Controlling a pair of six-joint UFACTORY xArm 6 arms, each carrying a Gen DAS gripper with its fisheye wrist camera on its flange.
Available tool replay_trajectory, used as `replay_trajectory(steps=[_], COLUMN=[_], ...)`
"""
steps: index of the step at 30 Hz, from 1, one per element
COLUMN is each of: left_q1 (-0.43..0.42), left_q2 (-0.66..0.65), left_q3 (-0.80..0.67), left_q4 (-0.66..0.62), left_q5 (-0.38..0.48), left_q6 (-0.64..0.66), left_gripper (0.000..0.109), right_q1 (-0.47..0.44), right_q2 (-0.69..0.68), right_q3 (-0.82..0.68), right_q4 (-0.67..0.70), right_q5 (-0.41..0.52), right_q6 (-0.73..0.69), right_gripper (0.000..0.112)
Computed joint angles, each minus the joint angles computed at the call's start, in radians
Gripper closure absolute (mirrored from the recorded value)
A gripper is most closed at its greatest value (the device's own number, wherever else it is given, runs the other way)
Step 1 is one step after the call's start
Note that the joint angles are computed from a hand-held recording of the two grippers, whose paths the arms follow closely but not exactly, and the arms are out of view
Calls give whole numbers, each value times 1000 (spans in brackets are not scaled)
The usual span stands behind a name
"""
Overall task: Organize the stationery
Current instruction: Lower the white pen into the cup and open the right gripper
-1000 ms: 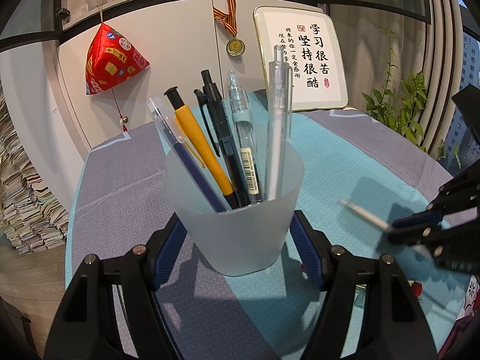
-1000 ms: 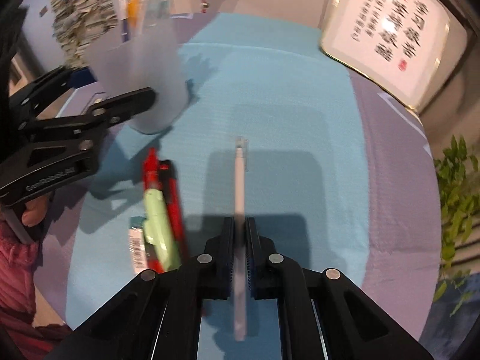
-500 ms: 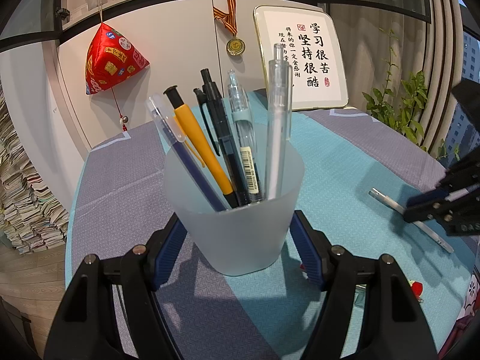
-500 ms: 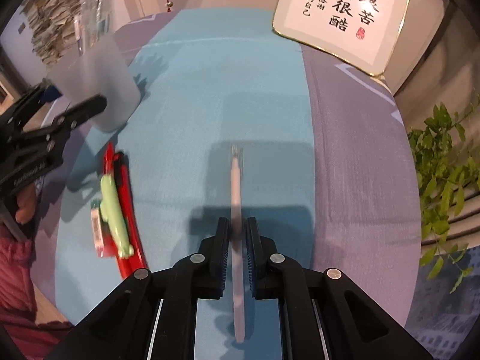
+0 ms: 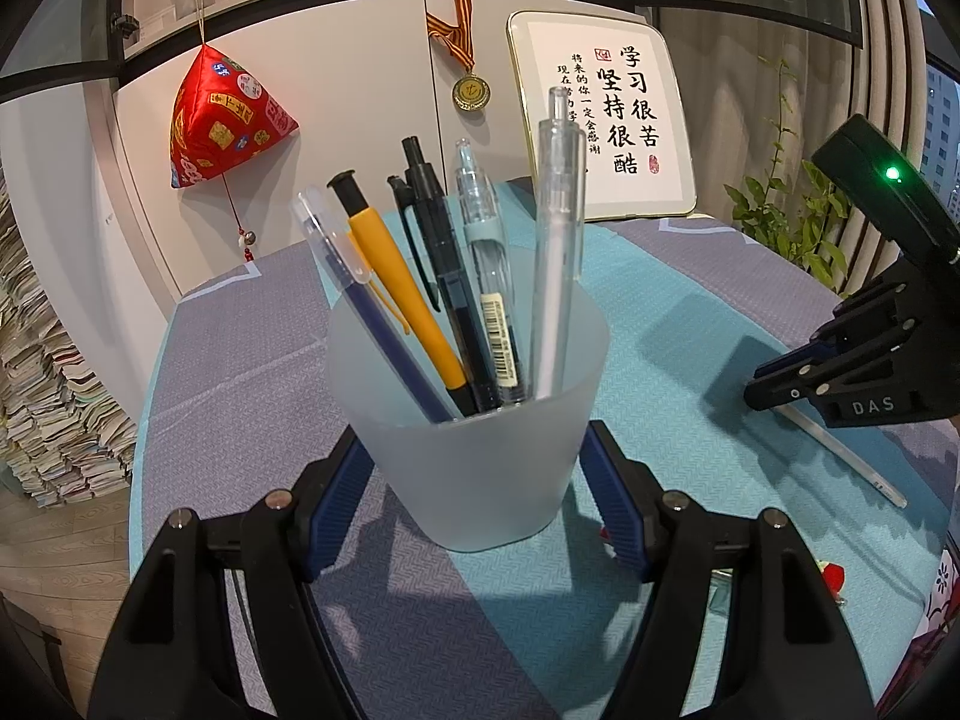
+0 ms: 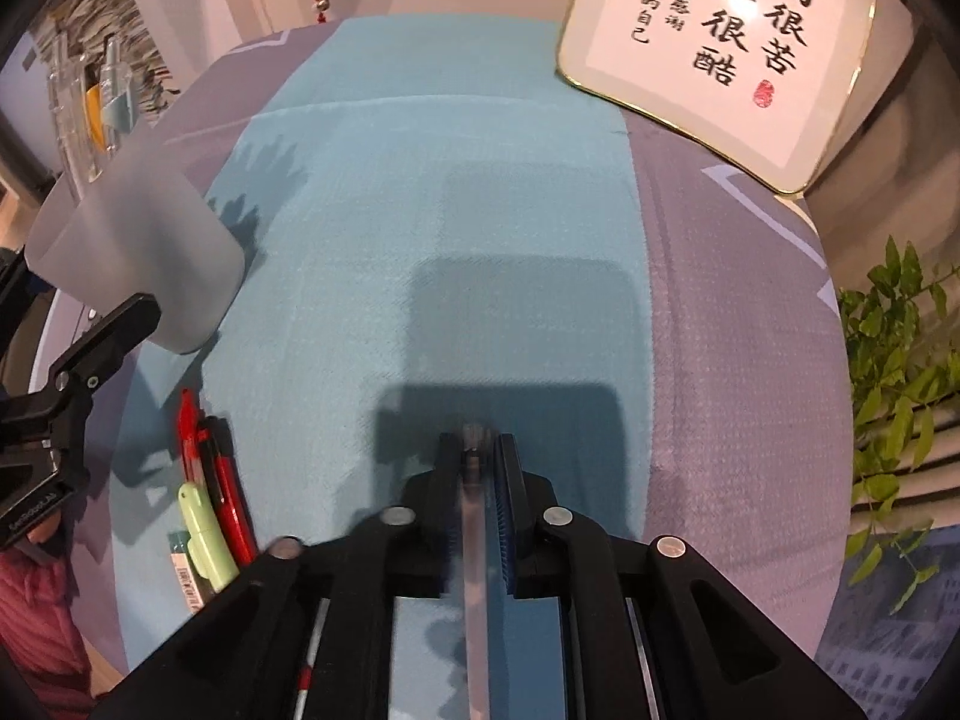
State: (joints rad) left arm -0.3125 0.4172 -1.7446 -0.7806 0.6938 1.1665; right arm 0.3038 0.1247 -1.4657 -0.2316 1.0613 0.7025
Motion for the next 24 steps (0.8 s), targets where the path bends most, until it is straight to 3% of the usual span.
replay_trajectory(steps=[12, 16, 19, 21, 24], left_q1=[0, 3, 2, 1, 1], left_q2=[1, 5, 8, 5, 3], left_q3=[-2, -8, -11, -7, -5], left_q4=[0, -9, -6, -6, -5], left_q5=[2, 12, 15, 11, 10], left_q6=[-2, -4, -9, -7, -7], left_gripper=[39, 39, 39, 39, 39], right_q1=[69, 105, 125, 111, 54], right_q2=[-168, -190, -148, -113, -34], right_q3=[50, 5, -85, -123, -149], right_q4=[-123, -188, -226, -191, -18], right_q5=[-58, -95, -55, -15, 25], right_q6=[160, 155, 98, 51, -70], right_gripper=[104, 109, 109, 109, 107])
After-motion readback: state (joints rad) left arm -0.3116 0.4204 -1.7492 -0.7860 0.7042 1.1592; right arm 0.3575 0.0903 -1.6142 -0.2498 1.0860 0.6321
